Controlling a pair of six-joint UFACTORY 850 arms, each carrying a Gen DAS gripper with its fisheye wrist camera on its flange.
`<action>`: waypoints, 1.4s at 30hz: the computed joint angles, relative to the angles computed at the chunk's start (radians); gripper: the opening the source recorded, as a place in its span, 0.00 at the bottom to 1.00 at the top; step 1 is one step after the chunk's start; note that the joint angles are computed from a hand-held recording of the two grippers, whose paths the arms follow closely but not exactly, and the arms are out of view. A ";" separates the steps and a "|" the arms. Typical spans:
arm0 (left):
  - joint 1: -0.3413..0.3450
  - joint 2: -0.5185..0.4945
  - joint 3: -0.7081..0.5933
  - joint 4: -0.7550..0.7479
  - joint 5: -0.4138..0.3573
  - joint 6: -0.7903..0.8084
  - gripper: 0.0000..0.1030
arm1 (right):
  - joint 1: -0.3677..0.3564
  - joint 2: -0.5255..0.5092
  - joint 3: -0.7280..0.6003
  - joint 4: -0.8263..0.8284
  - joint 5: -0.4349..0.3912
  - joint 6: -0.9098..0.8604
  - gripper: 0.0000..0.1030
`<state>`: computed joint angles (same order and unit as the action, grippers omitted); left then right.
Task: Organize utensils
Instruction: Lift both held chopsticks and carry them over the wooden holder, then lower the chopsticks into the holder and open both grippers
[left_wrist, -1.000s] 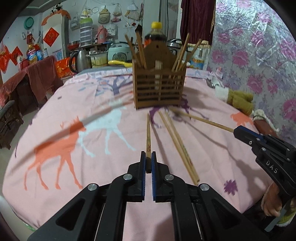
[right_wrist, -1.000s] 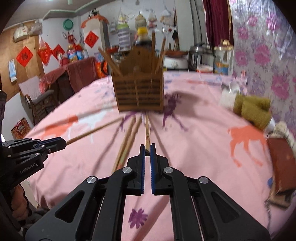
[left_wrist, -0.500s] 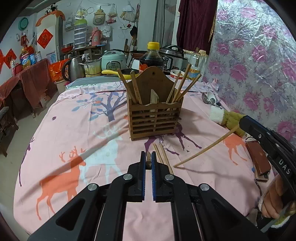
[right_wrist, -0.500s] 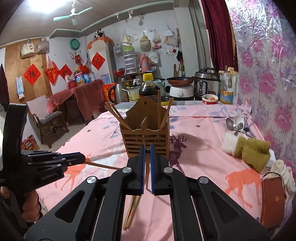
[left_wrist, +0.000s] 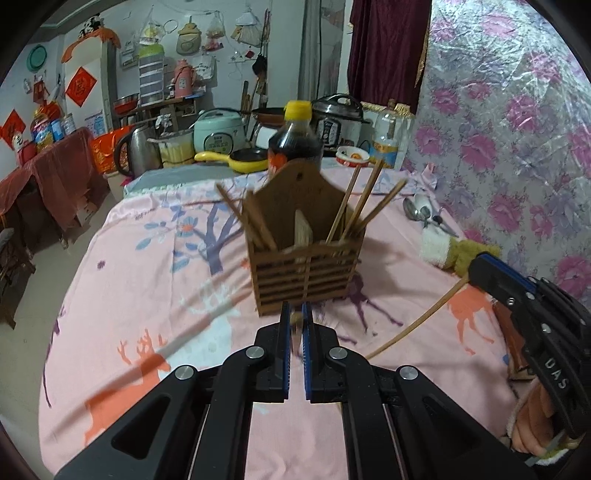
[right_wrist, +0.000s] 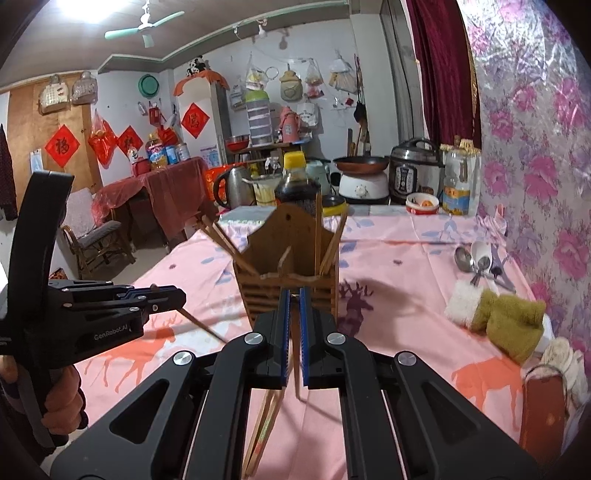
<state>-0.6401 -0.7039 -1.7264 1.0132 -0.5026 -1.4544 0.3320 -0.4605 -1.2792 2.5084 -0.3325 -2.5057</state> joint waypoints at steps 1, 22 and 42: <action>0.002 0.002 -0.014 -0.009 0.000 0.021 0.06 | -0.003 -0.002 -0.020 -0.048 0.000 0.050 0.06; 0.045 -0.183 -0.449 0.232 -0.090 -0.013 0.06 | 0.021 -0.197 -0.423 0.187 0.011 -0.105 0.06; 0.043 -0.019 -0.072 0.471 -0.111 -0.432 0.90 | 0.034 -0.104 -0.195 0.389 -0.050 -0.366 0.63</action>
<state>-0.5972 -0.7230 -1.7979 1.4837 -0.6137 -1.8860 0.3665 -0.5641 -1.4743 2.8970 -0.3826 -2.8715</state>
